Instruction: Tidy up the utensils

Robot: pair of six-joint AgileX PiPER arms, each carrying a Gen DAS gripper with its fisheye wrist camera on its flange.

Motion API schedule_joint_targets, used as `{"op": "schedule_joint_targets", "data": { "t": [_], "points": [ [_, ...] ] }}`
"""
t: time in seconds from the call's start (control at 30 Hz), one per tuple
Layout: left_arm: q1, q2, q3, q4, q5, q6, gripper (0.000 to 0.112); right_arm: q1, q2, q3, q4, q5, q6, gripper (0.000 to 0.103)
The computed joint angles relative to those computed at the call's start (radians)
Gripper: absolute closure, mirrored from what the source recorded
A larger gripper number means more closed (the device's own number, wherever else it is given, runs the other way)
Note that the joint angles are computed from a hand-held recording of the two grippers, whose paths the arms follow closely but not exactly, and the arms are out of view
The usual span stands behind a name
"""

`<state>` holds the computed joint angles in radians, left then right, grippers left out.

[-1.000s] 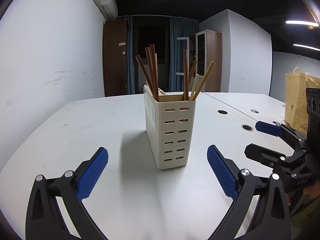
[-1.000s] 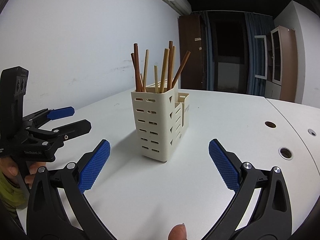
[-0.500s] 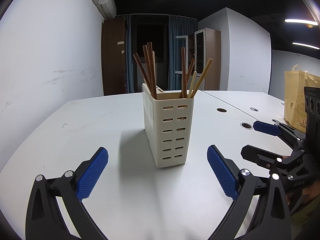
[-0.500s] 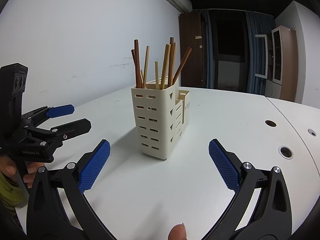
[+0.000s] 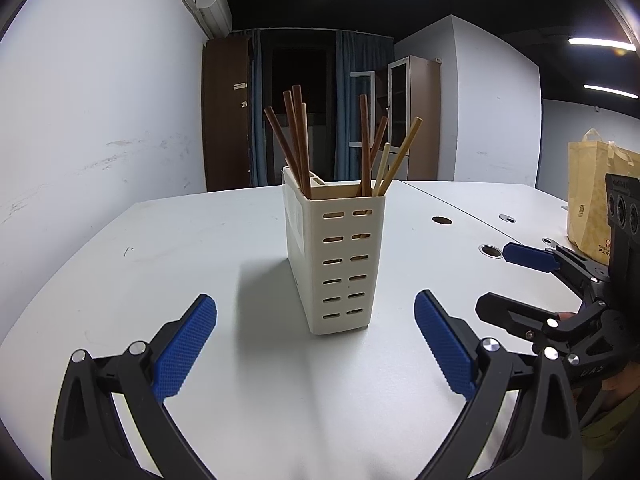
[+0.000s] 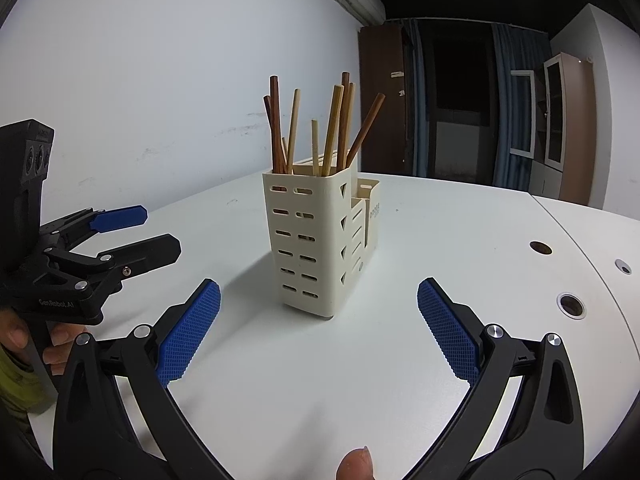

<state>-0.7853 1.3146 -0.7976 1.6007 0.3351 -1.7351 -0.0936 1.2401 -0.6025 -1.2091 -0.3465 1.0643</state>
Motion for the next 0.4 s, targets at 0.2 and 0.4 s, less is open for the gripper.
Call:
{"op": "schedule_joint_targets", "data": {
  "t": [0.2, 0.4],
  "points": [
    [0.006, -0.001, -0.002, -0.021, -0.012, 0.024, 0.015, -0.001, 0.001, -0.001, 0.004, -0.001, -0.005, 0.008],
    [0.004, 0.002, -0.006, -0.036, -0.004, 0.034, 0.015, 0.001, 0.002, -0.002, 0.01, -0.001, -0.008, 0.008]
  ]
}}
